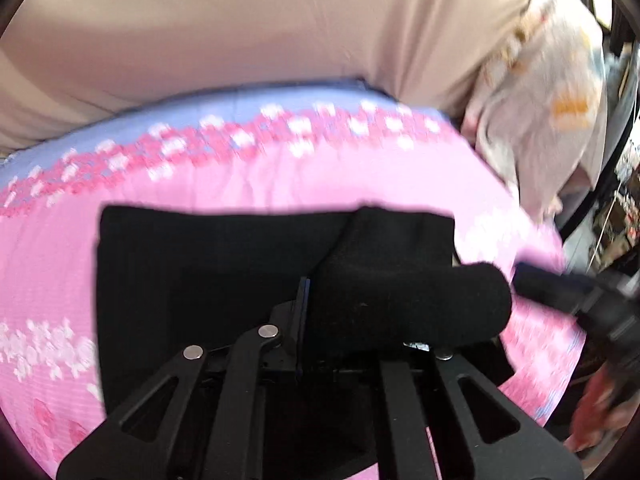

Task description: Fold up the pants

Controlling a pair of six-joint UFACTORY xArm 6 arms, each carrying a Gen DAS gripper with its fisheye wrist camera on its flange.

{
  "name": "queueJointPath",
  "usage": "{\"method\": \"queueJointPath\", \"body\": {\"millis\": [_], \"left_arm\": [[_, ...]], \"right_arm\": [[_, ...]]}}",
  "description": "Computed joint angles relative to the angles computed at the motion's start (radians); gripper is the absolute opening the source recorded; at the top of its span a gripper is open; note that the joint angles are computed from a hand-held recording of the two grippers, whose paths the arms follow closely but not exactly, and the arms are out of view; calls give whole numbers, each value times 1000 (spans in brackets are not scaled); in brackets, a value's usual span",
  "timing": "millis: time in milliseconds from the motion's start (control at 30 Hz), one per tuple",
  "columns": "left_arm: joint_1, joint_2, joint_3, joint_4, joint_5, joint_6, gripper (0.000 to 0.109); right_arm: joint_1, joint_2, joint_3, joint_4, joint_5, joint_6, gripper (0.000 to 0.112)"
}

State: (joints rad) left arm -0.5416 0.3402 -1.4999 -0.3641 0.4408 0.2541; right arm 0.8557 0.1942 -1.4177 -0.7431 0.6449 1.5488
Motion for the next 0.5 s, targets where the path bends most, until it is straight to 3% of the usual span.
{"method": "queueJointPath", "body": {"millis": [67,133,200,267,300,400,467,500], "left_arm": [[13,-10,-12,-29,-6,12,7],[22,-21,-19,-41,-6,28,7],[26,-28,-17,-26,-9,28,7],[22,-48,-3,-35,-5,44,7],[17,-69,15,-53,-11,62,7],[-9,-113,56,-99,-14,124,10],[-37,-109,70,-66,9,127,36],[-52,-101,85,-2,9,88,77]], "right_arm": [[-3,26,0,44,-4,-39,37],[-13,82,-41,83,3,-97,50],[-27,143,-96,104,13,-134,50],[-33,178,-133,121,24,-180,12],[-38,174,-128,125,1,-175,8],[-37,95,-57,-31,-71,-24,4],[-35,57,-21,-54,13,15,8],[-36,52,-13,-11,75,-6,14]]}}
